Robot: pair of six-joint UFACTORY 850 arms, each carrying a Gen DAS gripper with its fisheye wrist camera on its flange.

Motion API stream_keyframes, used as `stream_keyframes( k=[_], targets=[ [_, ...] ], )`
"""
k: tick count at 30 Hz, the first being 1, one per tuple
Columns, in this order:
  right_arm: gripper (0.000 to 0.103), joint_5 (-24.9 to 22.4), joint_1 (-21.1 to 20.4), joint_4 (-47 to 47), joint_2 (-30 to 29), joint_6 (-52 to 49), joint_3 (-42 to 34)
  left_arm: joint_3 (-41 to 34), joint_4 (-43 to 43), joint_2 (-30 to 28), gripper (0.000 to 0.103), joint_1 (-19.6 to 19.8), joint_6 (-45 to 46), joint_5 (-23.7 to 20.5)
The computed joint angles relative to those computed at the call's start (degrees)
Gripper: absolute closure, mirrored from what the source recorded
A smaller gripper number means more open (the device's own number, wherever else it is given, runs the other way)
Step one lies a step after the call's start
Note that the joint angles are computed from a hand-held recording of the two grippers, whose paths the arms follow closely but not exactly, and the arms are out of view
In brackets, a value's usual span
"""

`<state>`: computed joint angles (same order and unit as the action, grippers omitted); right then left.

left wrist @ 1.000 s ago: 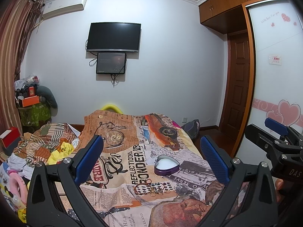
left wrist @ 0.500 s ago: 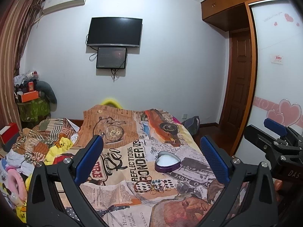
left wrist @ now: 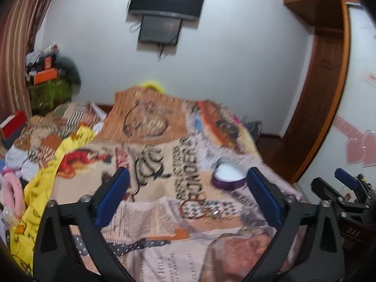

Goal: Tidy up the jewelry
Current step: 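Lower both tools toward the jewelry pile beside the purple heart tin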

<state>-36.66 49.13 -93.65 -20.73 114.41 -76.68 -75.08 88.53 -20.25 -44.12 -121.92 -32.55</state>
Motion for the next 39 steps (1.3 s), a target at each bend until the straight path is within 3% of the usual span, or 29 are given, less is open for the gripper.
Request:
stream_keyframes(
  k=[4, 9, 13, 16, 23, 29, 34, 39],
  targets=[
    [0.0, 3.9, -1.8, 7.6, -1.9, -5.3, -1.5, -1.8, -7.4, -2.7, 0.014, 1.6, 6.7, 2.1],
    [0.0, 5.9, -3.4, 14.8, -4.6, -12.1, -3.4, -3.9, -17.6, -6.1, 0.03, 3.7, 15.2, 5.7],
    [0.001, 8.1, -4.5, 19.4, -6.2, -16.6, -4.4, -5.7, -27.8, -9.0, 0.032, 5.3, 25.0, 9.2],
    [0.007, 9.7, -5.4, 22.5, -7.8, -20.1, -5.4, -7.0, -34.3, -10.7, 0.038, 5.8, 32.2, 10.4],
    [0.025, 14.7, -7.4, 32.6, -10.5, -30.7, -7.3, -10.4, -49.4, -14.1, 0.065, 6.6, 49.1, 12.1],
    [0.046, 17.5, -8.4, 42.0, -12.1, -42.2, -8.6, -12.5, -50.9, -15.5, 0.077, 6.6, 52.3, 12.5],
    [0.057, 20.9, -9.9, 53.1, -13.0, -53.5, -9.8, -13.3, -55.2, -16.4, 0.083, 7.5, 56.2, 13.7],
    [0.064, 20.8, -10.5, 59.5, -14.7, -60.9, -12.3, -13.1, -59.2, -16.8, 0.084, 8.0, 58.8, 15.3]
  ],
)
